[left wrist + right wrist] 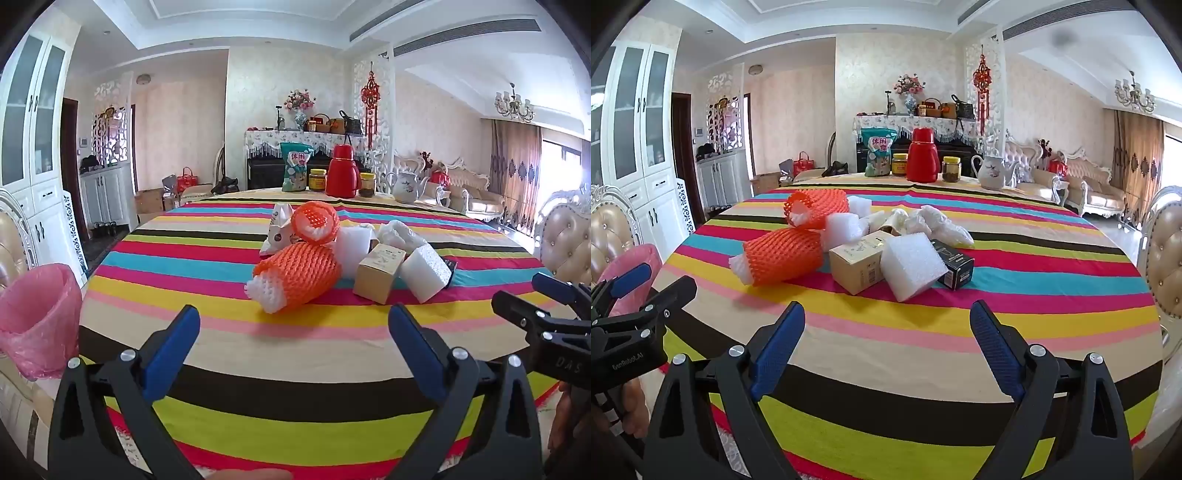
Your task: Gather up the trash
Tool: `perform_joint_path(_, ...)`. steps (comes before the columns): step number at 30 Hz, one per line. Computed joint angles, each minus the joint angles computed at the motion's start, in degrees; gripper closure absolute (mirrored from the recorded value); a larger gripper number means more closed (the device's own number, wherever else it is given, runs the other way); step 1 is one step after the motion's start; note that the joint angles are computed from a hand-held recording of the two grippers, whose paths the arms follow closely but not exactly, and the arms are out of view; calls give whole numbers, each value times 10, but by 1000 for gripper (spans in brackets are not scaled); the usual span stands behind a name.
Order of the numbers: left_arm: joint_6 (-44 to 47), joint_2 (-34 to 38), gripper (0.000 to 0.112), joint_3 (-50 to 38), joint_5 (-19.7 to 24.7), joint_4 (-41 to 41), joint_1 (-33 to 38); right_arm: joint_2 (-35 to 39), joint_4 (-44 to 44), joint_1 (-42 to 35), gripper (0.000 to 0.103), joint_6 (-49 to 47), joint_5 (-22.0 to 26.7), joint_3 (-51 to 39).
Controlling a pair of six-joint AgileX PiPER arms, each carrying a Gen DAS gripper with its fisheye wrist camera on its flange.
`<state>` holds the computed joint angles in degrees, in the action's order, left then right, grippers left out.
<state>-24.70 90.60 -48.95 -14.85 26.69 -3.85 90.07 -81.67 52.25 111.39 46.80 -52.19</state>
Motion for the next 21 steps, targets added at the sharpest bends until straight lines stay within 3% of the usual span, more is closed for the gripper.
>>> perform_joint_path(9,-20,4,14,-9,-2,17,12,-13,17,13,18,-10,13,-2)
perform_joint_path(12,25,-7,14,8,-8,-26,4,-22,15,15,18,-9,16,5)
perform_joint_path(21,18,-16,14,14,-6,-18,2,-29,25,34,18,-24,41,0)
